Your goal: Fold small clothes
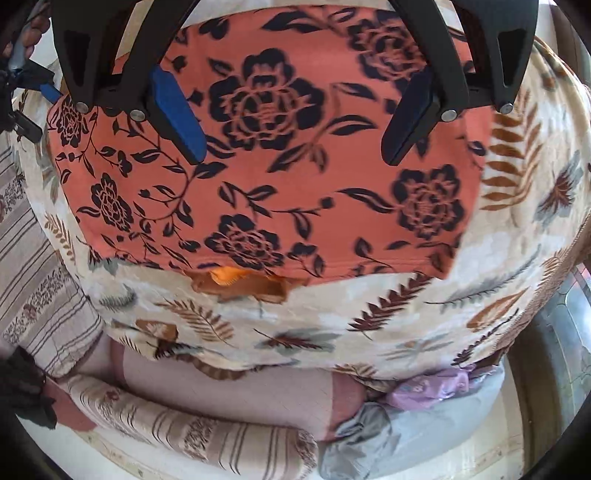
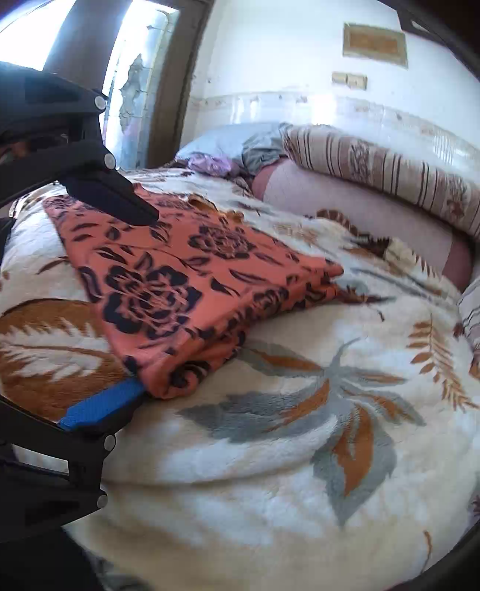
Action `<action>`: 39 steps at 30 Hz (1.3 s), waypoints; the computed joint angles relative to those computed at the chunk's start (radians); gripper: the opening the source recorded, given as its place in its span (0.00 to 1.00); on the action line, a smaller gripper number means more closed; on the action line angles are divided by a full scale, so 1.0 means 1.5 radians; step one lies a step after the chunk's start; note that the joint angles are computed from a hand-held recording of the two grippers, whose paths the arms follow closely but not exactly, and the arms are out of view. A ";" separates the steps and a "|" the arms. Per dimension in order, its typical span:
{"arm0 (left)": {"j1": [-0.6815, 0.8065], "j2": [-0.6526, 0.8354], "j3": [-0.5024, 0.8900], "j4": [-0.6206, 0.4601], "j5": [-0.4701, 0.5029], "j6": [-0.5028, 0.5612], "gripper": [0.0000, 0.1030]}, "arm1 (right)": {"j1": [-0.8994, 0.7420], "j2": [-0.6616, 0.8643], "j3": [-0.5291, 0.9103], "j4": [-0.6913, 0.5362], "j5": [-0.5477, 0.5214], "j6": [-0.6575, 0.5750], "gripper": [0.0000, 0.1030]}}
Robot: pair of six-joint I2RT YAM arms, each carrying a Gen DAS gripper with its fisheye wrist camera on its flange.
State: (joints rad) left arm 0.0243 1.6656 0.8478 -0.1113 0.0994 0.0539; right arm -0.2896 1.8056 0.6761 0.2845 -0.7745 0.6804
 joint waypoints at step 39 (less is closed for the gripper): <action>-0.102 0.108 0.008 0.041 -0.120 0.049 0.92 | 0.056 -0.023 0.052 -0.165 0.191 -0.195 0.15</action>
State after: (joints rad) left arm -0.1288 1.8282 0.8593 -0.0500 -0.0814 0.1275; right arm -0.2062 1.7715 0.7543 0.0364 -0.4876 0.3884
